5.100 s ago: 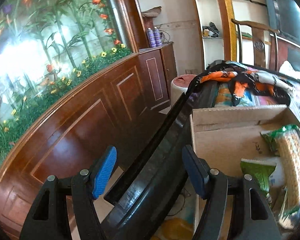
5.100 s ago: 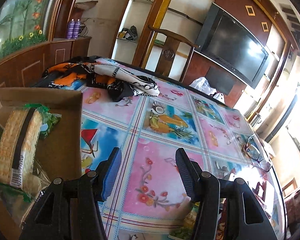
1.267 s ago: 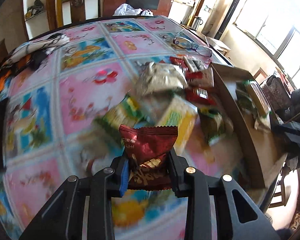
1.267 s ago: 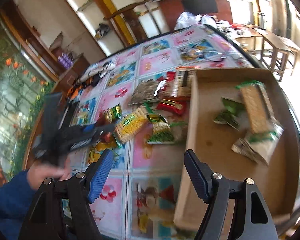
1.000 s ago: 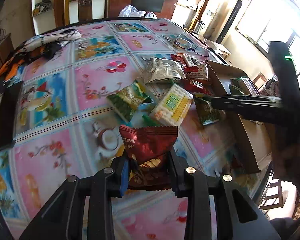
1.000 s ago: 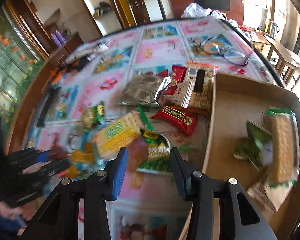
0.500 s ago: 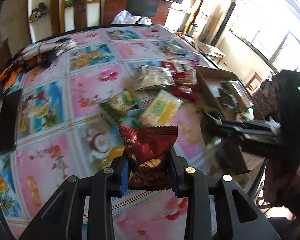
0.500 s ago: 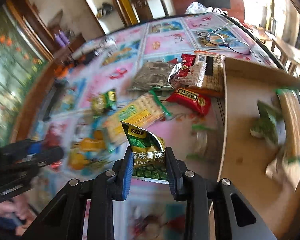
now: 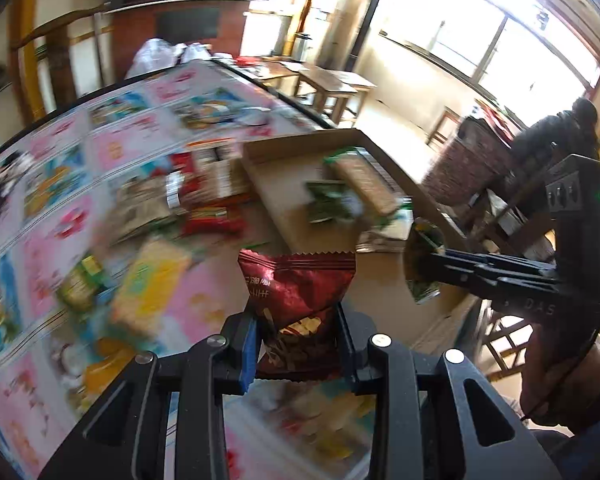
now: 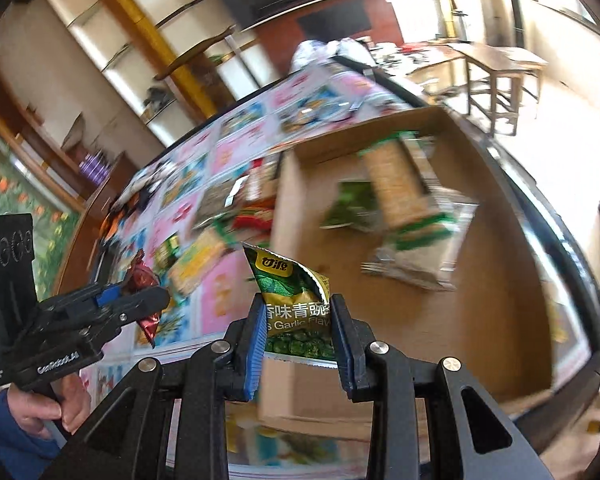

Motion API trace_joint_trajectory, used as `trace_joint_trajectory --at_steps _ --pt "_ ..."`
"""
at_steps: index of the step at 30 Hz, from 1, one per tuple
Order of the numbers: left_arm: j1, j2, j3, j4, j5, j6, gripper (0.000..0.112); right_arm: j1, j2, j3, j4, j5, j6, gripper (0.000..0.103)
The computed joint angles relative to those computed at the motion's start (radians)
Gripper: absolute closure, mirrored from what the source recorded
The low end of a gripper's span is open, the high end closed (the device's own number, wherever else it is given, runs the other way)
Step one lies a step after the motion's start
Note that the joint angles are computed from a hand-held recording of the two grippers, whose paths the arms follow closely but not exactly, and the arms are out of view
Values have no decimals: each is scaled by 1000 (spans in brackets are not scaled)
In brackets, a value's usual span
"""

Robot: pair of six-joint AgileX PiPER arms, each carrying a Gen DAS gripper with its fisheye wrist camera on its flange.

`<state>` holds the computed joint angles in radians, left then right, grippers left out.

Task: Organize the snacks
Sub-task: 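Carry the red packet and green pea bag over the box, then open both grippers to drop the red packet and green pea bag into the box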

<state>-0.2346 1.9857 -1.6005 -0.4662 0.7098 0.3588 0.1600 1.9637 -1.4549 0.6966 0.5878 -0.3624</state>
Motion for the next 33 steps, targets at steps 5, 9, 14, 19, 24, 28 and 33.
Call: trace_joint_trajectory --at_steps 5,9,14,19,24,28,33 --pt "-79 98 -151 20 61 -45 80 -74 -22 36 -4 21 -3 70" --pt "-120 169 -248 39 97 -83 80 -122 -12 21 -41 56 14 70" --pt "-166 253 -352 99 129 -151 80 -165 16 -4 -59 100 0 70" --pt "-183 322 -452 131 183 -205 80 -198 45 -35 -54 125 -20 70" --pt "-199 376 -540 181 225 -252 80 -217 87 -92 -65 155 -7 70" --pt "-210 412 -592 216 246 -285 80 -221 118 -137 -69 173 -15 70" --pt "-224 430 -608 249 248 -321 80 -219 152 -178 -94 195 -1 70"
